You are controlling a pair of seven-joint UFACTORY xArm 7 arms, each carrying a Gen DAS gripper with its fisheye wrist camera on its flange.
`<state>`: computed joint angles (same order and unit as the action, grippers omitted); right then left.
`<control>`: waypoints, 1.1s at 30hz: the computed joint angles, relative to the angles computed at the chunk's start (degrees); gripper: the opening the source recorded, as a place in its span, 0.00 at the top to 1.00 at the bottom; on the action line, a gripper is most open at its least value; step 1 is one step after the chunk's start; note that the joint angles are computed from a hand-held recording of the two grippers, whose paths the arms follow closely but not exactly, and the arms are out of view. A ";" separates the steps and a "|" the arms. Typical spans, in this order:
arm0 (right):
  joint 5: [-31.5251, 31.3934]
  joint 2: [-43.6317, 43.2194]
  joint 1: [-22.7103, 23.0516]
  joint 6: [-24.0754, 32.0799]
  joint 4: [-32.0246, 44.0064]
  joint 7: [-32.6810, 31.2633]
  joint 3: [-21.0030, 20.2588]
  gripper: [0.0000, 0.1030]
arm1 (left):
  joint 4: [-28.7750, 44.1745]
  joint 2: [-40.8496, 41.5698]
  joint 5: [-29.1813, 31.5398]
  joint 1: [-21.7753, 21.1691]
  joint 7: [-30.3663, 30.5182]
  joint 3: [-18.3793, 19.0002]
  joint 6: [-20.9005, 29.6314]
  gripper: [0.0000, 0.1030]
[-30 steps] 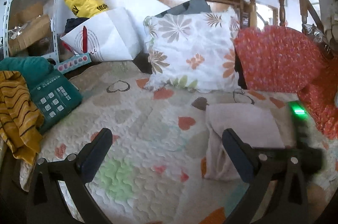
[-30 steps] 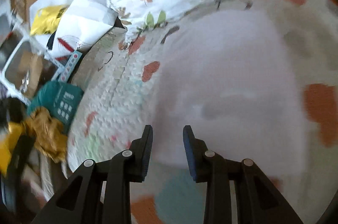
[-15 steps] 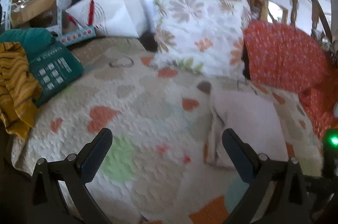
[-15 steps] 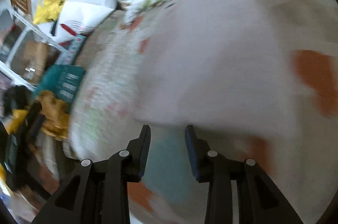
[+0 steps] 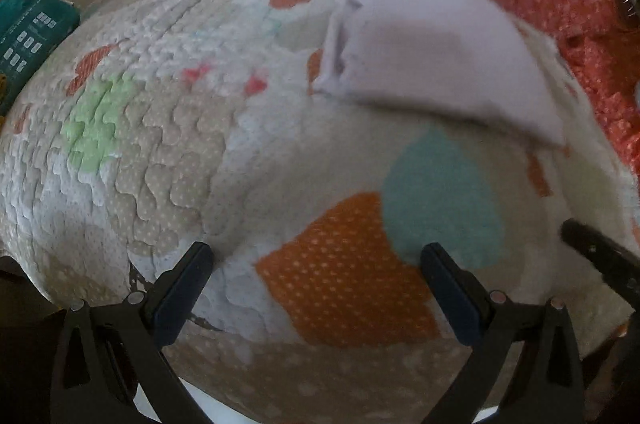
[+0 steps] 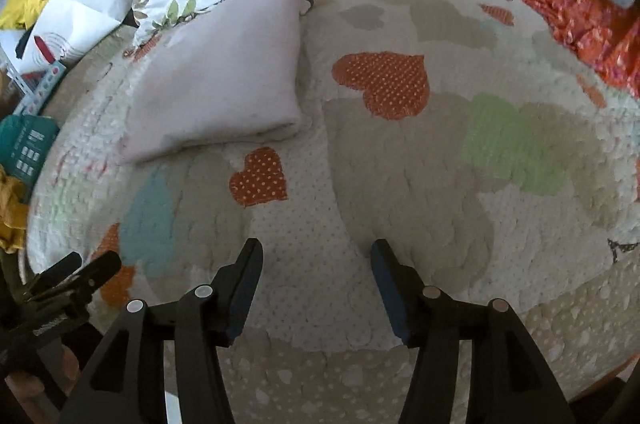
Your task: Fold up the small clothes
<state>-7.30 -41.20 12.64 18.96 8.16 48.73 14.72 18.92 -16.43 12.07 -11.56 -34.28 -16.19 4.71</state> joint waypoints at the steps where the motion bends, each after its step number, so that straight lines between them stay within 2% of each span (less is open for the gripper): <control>1: -0.34 0.38 -0.35 0.15 0.29 0.34 0.70 0.37 | 0.05 0.40 0.87 1.17 -0.39 -0.78 -0.27 0.00; 4: -1.68 1.48 -1.32 -0.32 0.77 1.95 2.80 0.33 | -0.02 0.94 3.52 4.37 -2.42 -3.29 -1.13 0.00; 7: -2.89 2.11 -1.90 -0.78 0.88 3.23 3.79 0.31 | -0.28 0.67 7.34 9.02 -6.17 -7.87 -2.10 0.00; 9: -3.41 2.28 -1.81 -0.70 1.03 3.97 4.16 0.29 | -0.16 0.78 8.22 9.60 -7.07 -8.23 -2.39 0.00; 11: -3.90 2.57 -1.80 -0.89 1.12 4.45 4.28 0.27 | 0.01 1.13 7.80 8.31 -6.77 -6.81 -2.27 0.00; 15: -5.39 3.03 -2.55 -0.36 1.69 6.16 5.86 0.24 | 1.23 1.71 2.87 0.16 -0.46 1.27 0.90 0.00; 16: -5.80 2.92 -2.62 0.00 1.84 6.67 6.24 0.24 | 1.13 1.32 2.14 -0.43 0.12 1.88 0.97 0.00; 17: -6.10 2.74 -2.52 0.02 1.76 6.92 6.17 0.24 | 0.60 0.54 2.30 0.47 -0.75 1.13 0.14 0.00; 19: -6.29 2.17 -2.22 -0.15 1.38 7.79 6.08 0.24 | -0.51 -1.97 4.35 5.00 -4.49 -3.21 -1.19 0.00; 24: -6.30 0.95 -2.04 -0.98 0.57 9.05 5.50 0.24 | -1.91 -7.79 7.55 11.93 -8.71 -11.14 -2.37 0.00; 26: -6.76 0.87 -2.54 -0.67 0.81 9.89 6.41 0.24 | -2.18 -8.84 7.48 11.04 -8.20 -10.76 -2.31 0.00; 33: -10.33 0.29 -4.27 1.41 2.11 13.18 10.11 0.24 | -2.32 -8.96 4.48 4.91 -4.62 -5.57 -0.89 0.00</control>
<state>-17.63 -40.92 8.37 20.37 10.27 61.91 24.84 16.60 -25.38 16.55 -6.64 -38.91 -21.76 3.82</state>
